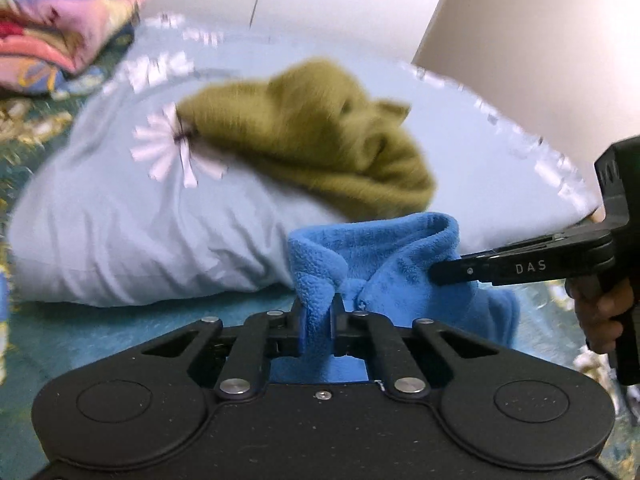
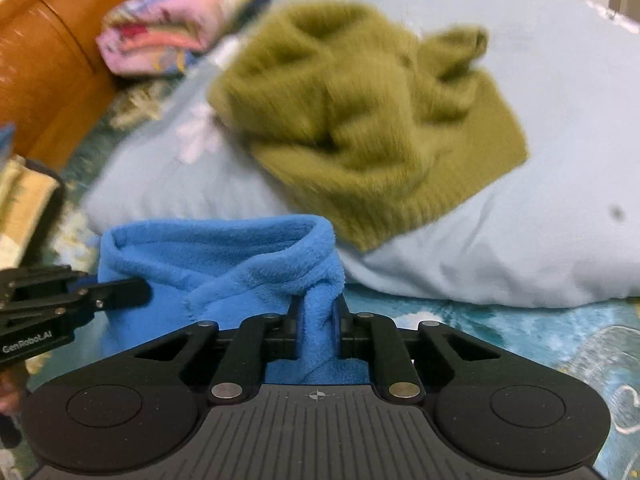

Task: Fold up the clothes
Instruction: 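Fold the hem over toward the collar with both grippers and release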

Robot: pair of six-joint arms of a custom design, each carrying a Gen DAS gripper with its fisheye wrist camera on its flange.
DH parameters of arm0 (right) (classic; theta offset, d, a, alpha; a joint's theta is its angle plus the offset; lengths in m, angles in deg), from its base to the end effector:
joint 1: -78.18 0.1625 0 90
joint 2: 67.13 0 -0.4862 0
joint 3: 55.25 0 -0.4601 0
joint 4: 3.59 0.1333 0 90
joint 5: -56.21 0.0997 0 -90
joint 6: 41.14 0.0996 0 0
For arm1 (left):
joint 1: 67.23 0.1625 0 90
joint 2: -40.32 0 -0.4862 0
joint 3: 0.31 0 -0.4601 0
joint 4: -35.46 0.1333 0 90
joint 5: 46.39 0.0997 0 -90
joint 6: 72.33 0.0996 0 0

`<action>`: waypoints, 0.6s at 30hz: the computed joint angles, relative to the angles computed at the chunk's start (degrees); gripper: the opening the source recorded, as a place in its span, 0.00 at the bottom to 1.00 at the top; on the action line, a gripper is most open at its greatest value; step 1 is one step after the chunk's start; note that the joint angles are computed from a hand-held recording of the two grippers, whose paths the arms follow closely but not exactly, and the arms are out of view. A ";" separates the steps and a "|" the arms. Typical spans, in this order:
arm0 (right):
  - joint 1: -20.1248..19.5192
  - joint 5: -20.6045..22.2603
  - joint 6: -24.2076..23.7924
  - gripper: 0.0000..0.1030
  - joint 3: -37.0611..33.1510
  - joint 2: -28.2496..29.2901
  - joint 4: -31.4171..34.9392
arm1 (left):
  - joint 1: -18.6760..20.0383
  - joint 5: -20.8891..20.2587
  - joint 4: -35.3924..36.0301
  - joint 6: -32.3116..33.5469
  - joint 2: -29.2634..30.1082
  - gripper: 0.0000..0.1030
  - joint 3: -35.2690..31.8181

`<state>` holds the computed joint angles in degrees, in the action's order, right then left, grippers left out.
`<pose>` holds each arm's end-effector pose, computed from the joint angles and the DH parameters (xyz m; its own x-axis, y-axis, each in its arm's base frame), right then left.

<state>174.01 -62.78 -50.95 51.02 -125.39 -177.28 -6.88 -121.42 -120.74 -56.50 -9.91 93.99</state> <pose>0.1552 -0.6831 0.2214 -0.8717 0.0519 0.4873 -0.2345 0.8290 -0.5077 -0.2428 -0.7480 0.1646 -0.7290 0.5980 -0.3330 0.6830 0.6672 -0.2971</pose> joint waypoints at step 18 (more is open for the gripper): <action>8.94 3.03 4.88 0.10 33.95 -24.14 -3.05 | -16.63 13.97 -6.73 -22.37 -32.41 0.08 42.12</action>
